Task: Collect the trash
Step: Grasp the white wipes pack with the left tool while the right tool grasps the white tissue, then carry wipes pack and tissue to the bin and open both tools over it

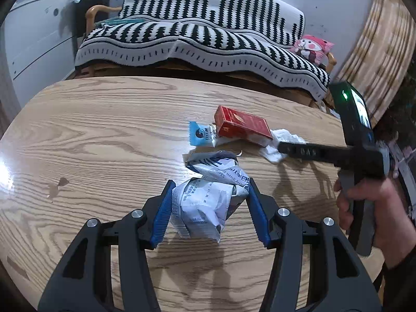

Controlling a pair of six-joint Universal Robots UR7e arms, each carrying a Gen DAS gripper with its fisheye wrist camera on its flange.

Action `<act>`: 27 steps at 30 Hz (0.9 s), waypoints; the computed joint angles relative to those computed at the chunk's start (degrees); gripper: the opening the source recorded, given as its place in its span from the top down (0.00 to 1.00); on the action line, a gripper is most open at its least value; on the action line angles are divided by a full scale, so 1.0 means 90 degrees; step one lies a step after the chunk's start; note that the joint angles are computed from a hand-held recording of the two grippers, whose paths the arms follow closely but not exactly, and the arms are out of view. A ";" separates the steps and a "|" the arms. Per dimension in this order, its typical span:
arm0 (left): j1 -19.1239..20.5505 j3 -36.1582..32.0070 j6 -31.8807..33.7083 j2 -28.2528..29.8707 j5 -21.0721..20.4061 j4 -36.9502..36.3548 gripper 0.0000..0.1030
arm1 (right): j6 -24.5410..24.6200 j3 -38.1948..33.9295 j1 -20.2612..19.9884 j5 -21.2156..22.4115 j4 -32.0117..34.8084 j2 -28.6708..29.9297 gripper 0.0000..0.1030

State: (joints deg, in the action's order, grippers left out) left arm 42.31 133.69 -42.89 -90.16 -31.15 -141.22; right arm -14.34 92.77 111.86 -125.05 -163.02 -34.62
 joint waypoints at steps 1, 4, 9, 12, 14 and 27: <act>-0.0009 -0.0007 -0.0005 0.0015 0.0008 -0.0010 0.48 | -0.0035 0.0066 -0.0006 0.0019 -0.0044 -0.0043 0.69; -0.0114 -0.0077 -0.0040 0.0182 0.0038 -0.0002 0.48 | 0.0086 0.0492 -0.0086 0.0249 -0.0051 -0.0442 0.73; -0.0414 -0.0193 0.0129 0.0615 -0.0145 -0.0322 0.48 | -0.0051 0.1756 -0.0203 0.0410 -0.0541 -0.1646 0.73; -0.0691 -0.0347 0.0380 0.1177 -0.0392 -0.0785 0.48 | -0.0049 0.2542 -0.0353 0.0437 -0.0718 -0.2599 0.73; -0.0910 -0.0547 0.0623 0.1729 -0.0663 -0.1170 0.48 | -0.0080 0.3117 -0.0544 0.0382 -0.0818 -0.3386 0.73; -0.2149 -0.2543 0.2080 0.5438 -0.2821 -0.2823 0.48 | -0.1104 0.5284 -0.3939 0.0968 -0.0431 -0.8841 0.73</act>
